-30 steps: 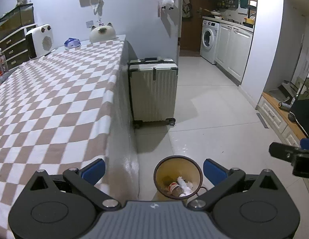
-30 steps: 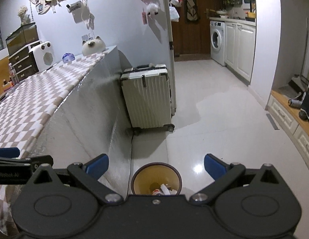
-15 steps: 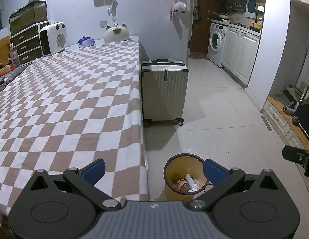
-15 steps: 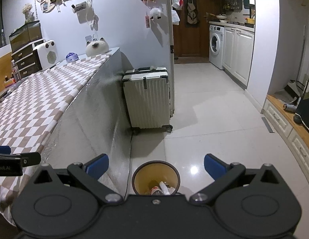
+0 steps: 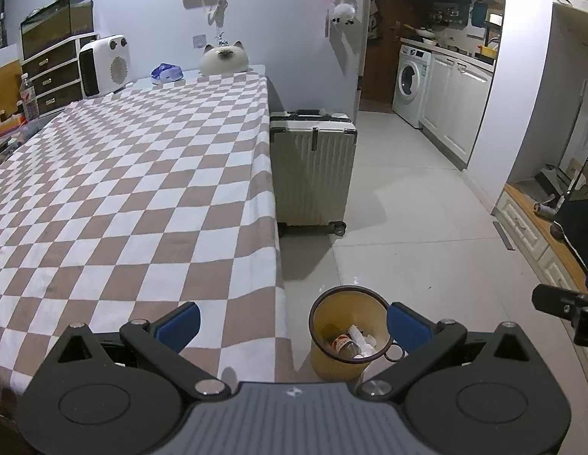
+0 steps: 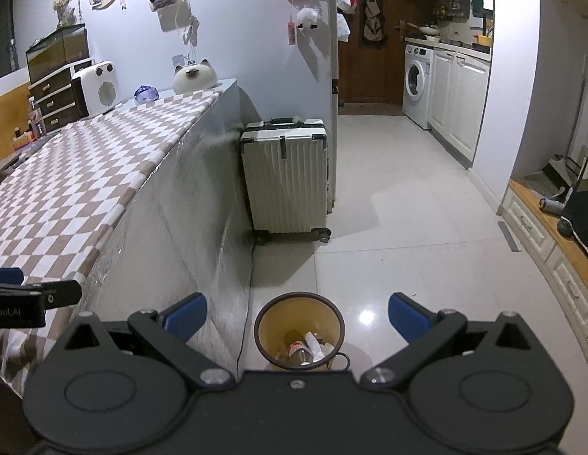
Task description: Collect trash
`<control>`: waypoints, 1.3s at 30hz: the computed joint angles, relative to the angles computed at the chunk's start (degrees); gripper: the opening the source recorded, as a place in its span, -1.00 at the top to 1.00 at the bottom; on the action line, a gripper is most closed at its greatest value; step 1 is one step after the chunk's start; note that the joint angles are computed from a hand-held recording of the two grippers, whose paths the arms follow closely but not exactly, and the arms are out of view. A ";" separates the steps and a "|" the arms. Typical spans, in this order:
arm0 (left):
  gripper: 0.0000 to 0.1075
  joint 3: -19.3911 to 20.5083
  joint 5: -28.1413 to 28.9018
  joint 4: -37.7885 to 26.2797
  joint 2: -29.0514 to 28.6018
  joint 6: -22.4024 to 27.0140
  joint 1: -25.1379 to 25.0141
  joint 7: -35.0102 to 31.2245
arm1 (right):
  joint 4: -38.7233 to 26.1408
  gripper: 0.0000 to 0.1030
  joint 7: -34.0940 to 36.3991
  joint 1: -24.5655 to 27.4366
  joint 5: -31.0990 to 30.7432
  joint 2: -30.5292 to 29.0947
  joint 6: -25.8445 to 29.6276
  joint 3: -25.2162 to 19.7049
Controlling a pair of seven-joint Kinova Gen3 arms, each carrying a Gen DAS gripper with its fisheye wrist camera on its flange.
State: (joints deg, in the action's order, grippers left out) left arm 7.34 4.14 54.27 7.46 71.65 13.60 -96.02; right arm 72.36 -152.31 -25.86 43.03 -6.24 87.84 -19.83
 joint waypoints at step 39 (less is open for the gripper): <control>-0.92 0.16 -1.81 0.03 -0.27 0.34 1.03 1.24 | -1.71 -1.00 -0.52 -2.23 1.80 0.99 3.96 0.03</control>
State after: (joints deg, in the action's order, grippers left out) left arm 7.50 2.33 54.30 7.19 71.99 14.63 -94.78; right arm 70.65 -152.83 -28.09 44.83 -5.25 91.79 -19.80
